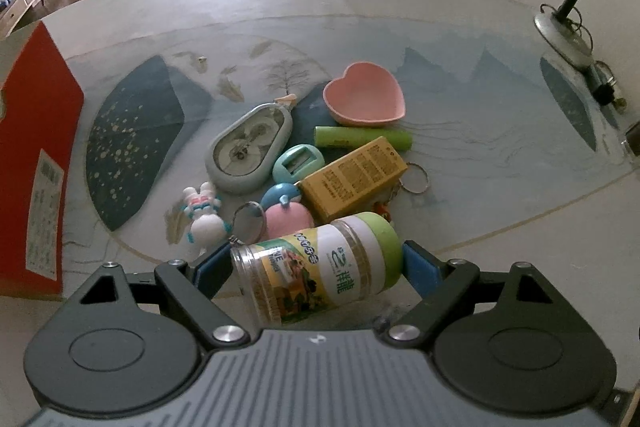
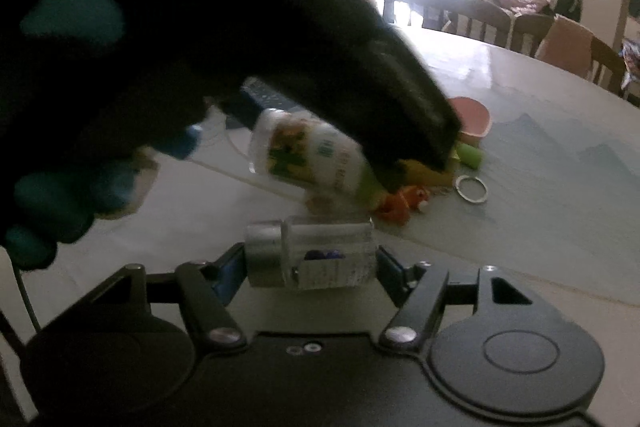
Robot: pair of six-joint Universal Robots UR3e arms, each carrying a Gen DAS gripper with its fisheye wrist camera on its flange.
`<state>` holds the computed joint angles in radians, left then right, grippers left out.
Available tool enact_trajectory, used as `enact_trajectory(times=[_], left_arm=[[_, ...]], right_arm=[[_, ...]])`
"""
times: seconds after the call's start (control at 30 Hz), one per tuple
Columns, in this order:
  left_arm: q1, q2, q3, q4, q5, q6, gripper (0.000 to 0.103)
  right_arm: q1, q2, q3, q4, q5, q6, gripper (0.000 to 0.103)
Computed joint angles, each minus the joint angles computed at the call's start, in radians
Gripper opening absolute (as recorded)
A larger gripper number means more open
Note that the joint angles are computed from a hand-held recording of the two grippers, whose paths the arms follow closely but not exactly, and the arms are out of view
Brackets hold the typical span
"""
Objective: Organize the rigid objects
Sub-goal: 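Close the right gripper on the clear pill bottle while the left gripper grasps the green-lidded jar, then carry the pill bottle and jar with both grippers over the cardboard box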
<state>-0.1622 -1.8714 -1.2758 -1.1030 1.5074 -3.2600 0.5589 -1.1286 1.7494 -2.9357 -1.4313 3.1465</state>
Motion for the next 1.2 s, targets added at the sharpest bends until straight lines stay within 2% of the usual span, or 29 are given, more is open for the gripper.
enact_trajectory(times=[0.13, 0.2, 0.27, 0.33, 0.4, 0.5, 0.53, 0.57, 0.8, 1.2], left_arm=[[0.043, 0.081, -0.074, 0.012, -0.041, 0.017, 0.09], [0.069, 0.123, -0.104, 0.011, -0.065, 0.024, 0.09], [0.098, 0.171, -0.133, 0.006, -0.089, 0.037, 0.09], [0.126, 0.215, -0.155, 0.003, -0.11, 0.055, 0.09], [0.151, 0.262, -0.182, 0.013, -0.126, 0.068, 0.09], [0.193, 0.321, -0.198, -0.002, -0.148, 0.097, 0.09], [0.21, 0.339, -0.198, -0.013, -0.155, 0.109, 0.09], [0.226, 0.355, -0.2, -0.022, -0.163, 0.119, 0.09], [0.377, 0.467, -0.215, -0.112, -0.238, 0.212, 0.09], [0.735, 0.622, -0.183, -0.322, -0.43, 0.487, 0.09]], right_arm=[[0.001, -0.037, 0.016, 0.007, -0.021, 0.066, 0.068], [-0.077, -0.108, 0.081, 0.022, 0.016, 0.044, 0.068], [-0.102, -0.16, 0.094, 0.061, 0.004, 0.051, 0.068], [-0.071, -0.163, 0.039, 0.094, -0.022, 0.081, 0.068], [-0.042, -0.228, 0.08, 0.108, -0.055, 0.108, 0.068], [-0.043, -0.276, 0.047, 0.164, -0.057, 0.105, 0.068], [-0.016, -0.265, 0.015, 0.171, -0.102, 0.133, 0.068], [-0.021, -0.212, -0.052, 0.185, -0.077, 0.118, 0.068], [0.063, -0.146, -0.261, 0.291, -0.143, 0.151, 0.068], [0.184, 0.081, -0.705, 0.47, -0.201, 0.215, 0.068]])
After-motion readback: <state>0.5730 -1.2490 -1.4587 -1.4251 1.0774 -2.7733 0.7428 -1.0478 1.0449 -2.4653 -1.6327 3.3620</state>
